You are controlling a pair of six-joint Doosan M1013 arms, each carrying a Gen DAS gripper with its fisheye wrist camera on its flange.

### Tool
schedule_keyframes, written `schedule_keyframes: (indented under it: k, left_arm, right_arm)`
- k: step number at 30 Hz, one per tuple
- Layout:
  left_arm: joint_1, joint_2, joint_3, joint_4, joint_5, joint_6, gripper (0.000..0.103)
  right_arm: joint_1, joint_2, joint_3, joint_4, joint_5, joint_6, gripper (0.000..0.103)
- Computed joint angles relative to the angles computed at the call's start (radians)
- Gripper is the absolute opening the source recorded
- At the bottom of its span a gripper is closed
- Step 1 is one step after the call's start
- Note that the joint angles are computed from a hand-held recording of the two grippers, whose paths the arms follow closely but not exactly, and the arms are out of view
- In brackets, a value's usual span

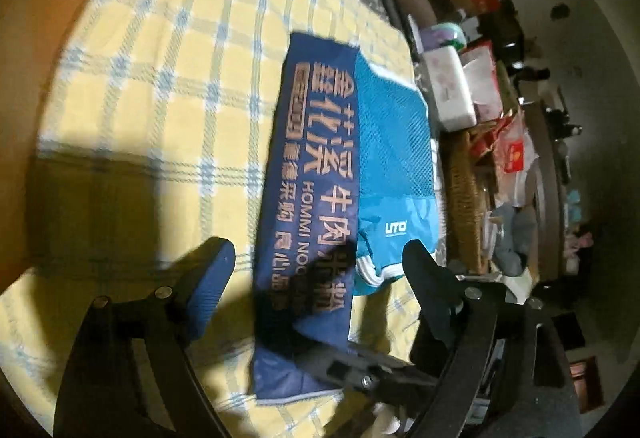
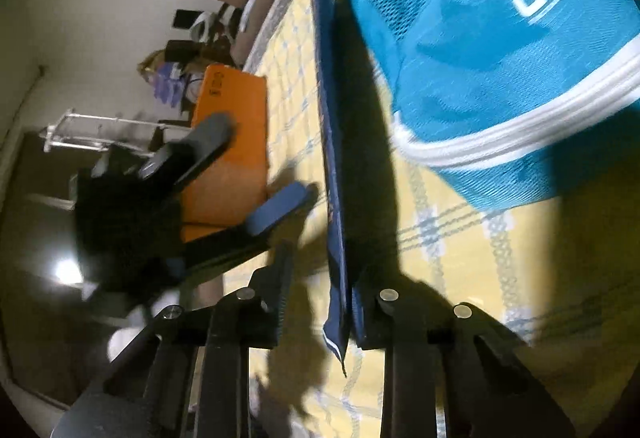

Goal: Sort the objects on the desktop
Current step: 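Lift the dark blue strap with both grippers toward the orange box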

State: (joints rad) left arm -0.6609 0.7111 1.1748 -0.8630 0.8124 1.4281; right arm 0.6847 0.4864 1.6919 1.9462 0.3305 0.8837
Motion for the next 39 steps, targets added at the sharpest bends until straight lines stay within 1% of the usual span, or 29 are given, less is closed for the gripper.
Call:
schedule_keyframes:
  k: [1, 3, 4, 5, 8, 9, 10, 11, 12, 14, 16, 17, 18, 20, 22, 25, 31, 32, 35, 37, 39]
  left_arm:
    - [0.001, 0.003, -0.002, -0.013, 0.006, 0.007, 0.084]
    - [0.002, 0.014, -0.017, -0.025, 0.019, 0.022, 0.084]
    - [0.005, 0.023, -0.025, -0.050, 0.029, 0.037, 0.084]
    - [0.009, 0.025, -0.026, -0.070, 0.036, 0.046, 0.084]
    - [0.025, 0.050, -0.041, -0.183, 0.078, 0.081, 0.084]
    - [0.029, 0.059, -0.047, -0.211, 0.091, 0.095, 0.082]
    - [0.030, 0.063, -0.054, -0.215, 0.097, 0.100, 0.070]
    - [0.030, 0.068, -0.064, -0.207, 0.103, 0.104, 0.044]
    - [0.027, 0.070, -0.074, -0.175, 0.106, 0.090, 0.037]
    - [0.021, 0.065, -0.075, -0.135, 0.092, 0.074, 0.036]
    - [0.015, 0.052, -0.066, -0.100, 0.076, 0.066, 0.031]
    - [0.011, 0.044, -0.060, -0.078, 0.065, 0.062, 0.027]
    - [0.006, 0.035, -0.057, -0.037, 0.051, 0.050, 0.025]
    - [-0.002, 0.021, -0.050, 0.020, 0.032, 0.034, 0.018]
    - [-0.007, 0.005, -0.037, 0.041, 0.014, 0.029, 0.013]
    - [-0.011, -0.017, -0.019, 0.055, -0.007, 0.028, 0.013]
    - [0.002, -0.078, 0.036, 0.018, -0.057, 0.056, 0.013]
    - [0.006, -0.087, 0.045, 0.005, -0.066, 0.066, 0.013]
    - [0.021, -0.123, 0.079, -0.027, -0.100, 0.094, 0.013]
    - [0.036, -0.146, 0.098, -0.031, -0.109, 0.103, 0.013]
    - [0.055, -0.173, 0.122, -0.024, -0.118, 0.103, 0.013]
  right_arm:
    - [-0.002, 0.000, 0.011, 0.085, 0.029, -0.077, 0.025]
    - [-0.009, 0.005, 0.038, 0.272, 0.119, -0.232, 0.025]
    - [-0.010, 0.006, 0.048, 0.330, 0.152, -0.274, 0.025]
    - [-0.011, 0.007, 0.055, 0.361, 0.174, -0.297, 0.025]
    - [-0.016, 0.012, 0.069, 0.434, 0.244, -0.346, 0.025]
    - [-0.016, 0.013, 0.068, 0.438, 0.251, -0.347, 0.025]
    - [-0.016, 0.012, 0.070, 0.440, 0.259, -0.349, 0.025]
    - [-0.017, 0.011, 0.070, 0.438, 0.259, -0.348, 0.025]
    - [-0.016, 0.013, 0.061, 0.430, 0.249, -0.340, 0.025]
    - [-0.015, 0.009, 0.052, 0.393, 0.212, -0.318, 0.025]
    - [-0.013, 0.003, 0.029, 0.300, 0.147, -0.259, 0.025]
    - [-0.013, -0.002, 0.023, 0.251, 0.118, -0.229, 0.025]
    - [-0.009, -0.008, 0.015, 0.177, 0.079, -0.181, 0.025]
    - [-0.004, -0.012, -0.010, 0.023, 0.024, -0.075, 0.025]
    - [0.006, -0.018, -0.031, -0.154, -0.027, 0.050, 0.026]
    - [0.021, -0.026, -0.051, -0.370, -0.075, 0.212, 0.027]
    - [0.044, -0.043, -0.073, -0.563, -0.098, 0.350, 0.028]
    - [0.047, -0.044, -0.084, -0.620, -0.097, 0.394, 0.028]
    - [0.057, -0.040, -0.142, -0.875, -0.074, 0.609, 0.028]
    - [0.063, -0.030, -0.193, -1.032, -0.040, 0.734, 0.029]
    - [0.067, 0.001, -0.278, -1.160, 0.014, 0.836, 0.029]
